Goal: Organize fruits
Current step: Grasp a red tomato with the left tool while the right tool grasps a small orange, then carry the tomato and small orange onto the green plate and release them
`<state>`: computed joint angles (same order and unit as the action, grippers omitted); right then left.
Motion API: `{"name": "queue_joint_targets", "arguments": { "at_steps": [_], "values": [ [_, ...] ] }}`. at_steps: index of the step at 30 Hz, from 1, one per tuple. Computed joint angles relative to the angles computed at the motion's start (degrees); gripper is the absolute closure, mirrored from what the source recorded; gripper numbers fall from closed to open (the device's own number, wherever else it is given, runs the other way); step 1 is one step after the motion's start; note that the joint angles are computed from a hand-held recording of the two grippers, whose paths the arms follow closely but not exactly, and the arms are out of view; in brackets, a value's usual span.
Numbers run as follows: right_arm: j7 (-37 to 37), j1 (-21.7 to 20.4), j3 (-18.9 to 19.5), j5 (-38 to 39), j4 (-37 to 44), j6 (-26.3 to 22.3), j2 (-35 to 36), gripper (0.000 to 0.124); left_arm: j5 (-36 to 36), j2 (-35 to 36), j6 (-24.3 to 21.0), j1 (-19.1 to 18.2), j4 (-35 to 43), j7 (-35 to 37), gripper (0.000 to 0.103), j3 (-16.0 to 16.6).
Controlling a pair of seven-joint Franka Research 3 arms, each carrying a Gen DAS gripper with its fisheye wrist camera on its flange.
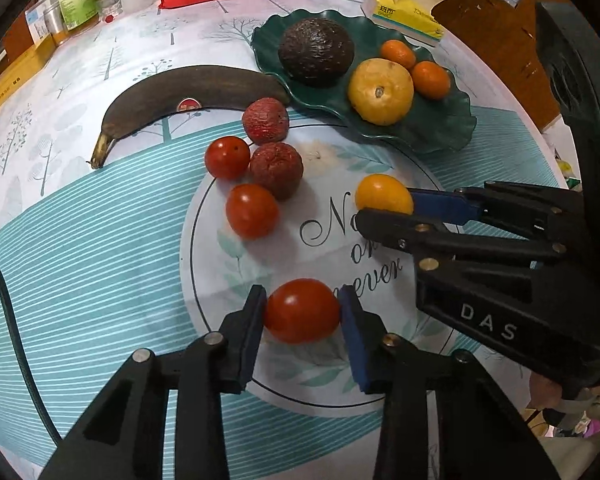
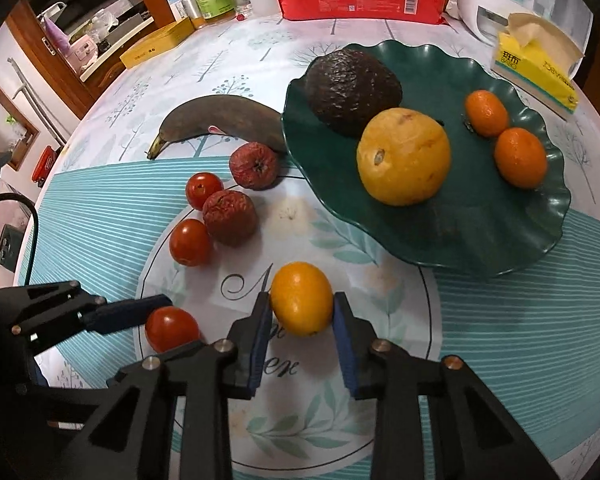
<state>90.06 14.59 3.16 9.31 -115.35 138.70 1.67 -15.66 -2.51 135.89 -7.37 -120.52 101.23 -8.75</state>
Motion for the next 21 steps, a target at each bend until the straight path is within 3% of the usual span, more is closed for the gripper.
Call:
{"name": "queue_joint_targets", "arguments": {
  "at_steps": [10,21],
  "values": [
    [-1.04,-0.07,0.03,2.10,-0.54,-0.17,-1.00,0.094,0.05,-1.19,-1.53,0.45,-0.40,-1.83,0.068,0.45],
    [0.65,-0.71,0.04,2.29,-3.80,0.78,-7.34,0.094,1.97,-3.45,-5.39,0.25,3.69,-4.21,0.068,1.13]
  ]
}}
